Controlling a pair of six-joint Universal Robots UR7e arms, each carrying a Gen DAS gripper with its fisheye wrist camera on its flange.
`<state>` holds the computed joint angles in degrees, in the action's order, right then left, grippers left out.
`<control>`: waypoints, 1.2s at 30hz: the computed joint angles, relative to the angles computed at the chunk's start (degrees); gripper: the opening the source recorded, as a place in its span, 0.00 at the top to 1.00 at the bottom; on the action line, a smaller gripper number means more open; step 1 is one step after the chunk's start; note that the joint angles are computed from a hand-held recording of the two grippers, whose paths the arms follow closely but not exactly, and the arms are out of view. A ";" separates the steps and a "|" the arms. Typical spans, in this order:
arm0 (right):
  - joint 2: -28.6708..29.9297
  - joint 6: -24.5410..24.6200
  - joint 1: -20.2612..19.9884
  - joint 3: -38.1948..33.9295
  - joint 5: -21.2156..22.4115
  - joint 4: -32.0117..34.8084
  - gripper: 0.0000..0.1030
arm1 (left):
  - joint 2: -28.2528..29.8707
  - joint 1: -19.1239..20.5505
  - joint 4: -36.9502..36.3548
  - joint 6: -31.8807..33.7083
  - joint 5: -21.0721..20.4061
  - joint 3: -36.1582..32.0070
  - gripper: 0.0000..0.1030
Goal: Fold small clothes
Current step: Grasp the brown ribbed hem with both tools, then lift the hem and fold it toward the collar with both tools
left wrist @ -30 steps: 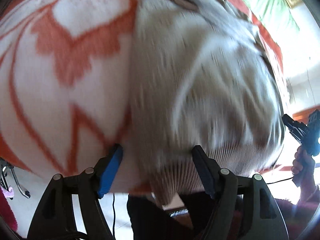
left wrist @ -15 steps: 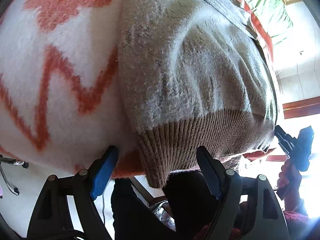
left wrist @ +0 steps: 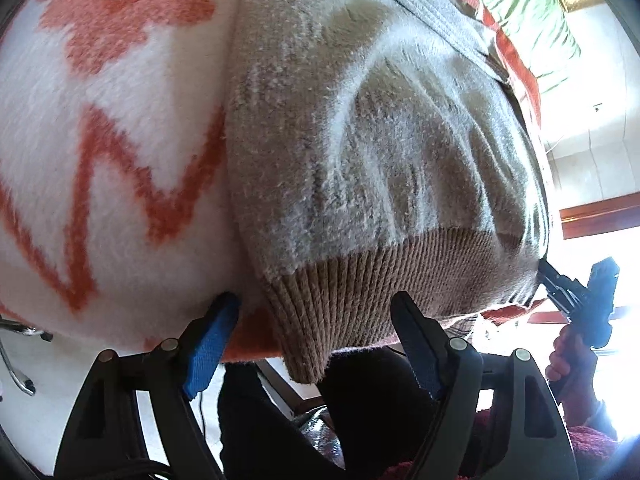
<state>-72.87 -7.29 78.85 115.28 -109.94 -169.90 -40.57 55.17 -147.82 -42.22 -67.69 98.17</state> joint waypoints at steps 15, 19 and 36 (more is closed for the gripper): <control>-2.65 -0.96 -2.41 -1.78 9.63 7.63 0.91 | -2.09 0.01 -3.80 4.22 -2.23 2.29 0.94; -4.64 -0.21 -4.87 -1.51 13.48 9.60 0.91 | -3.08 1.54 -5.30 1.30 -3.95 4.12 0.95; 2.66 1.27 -2.24 -18.26 37.17 9.32 0.91 | -2.43 -0.20 -17.41 17.47 3.14 -11.55 0.96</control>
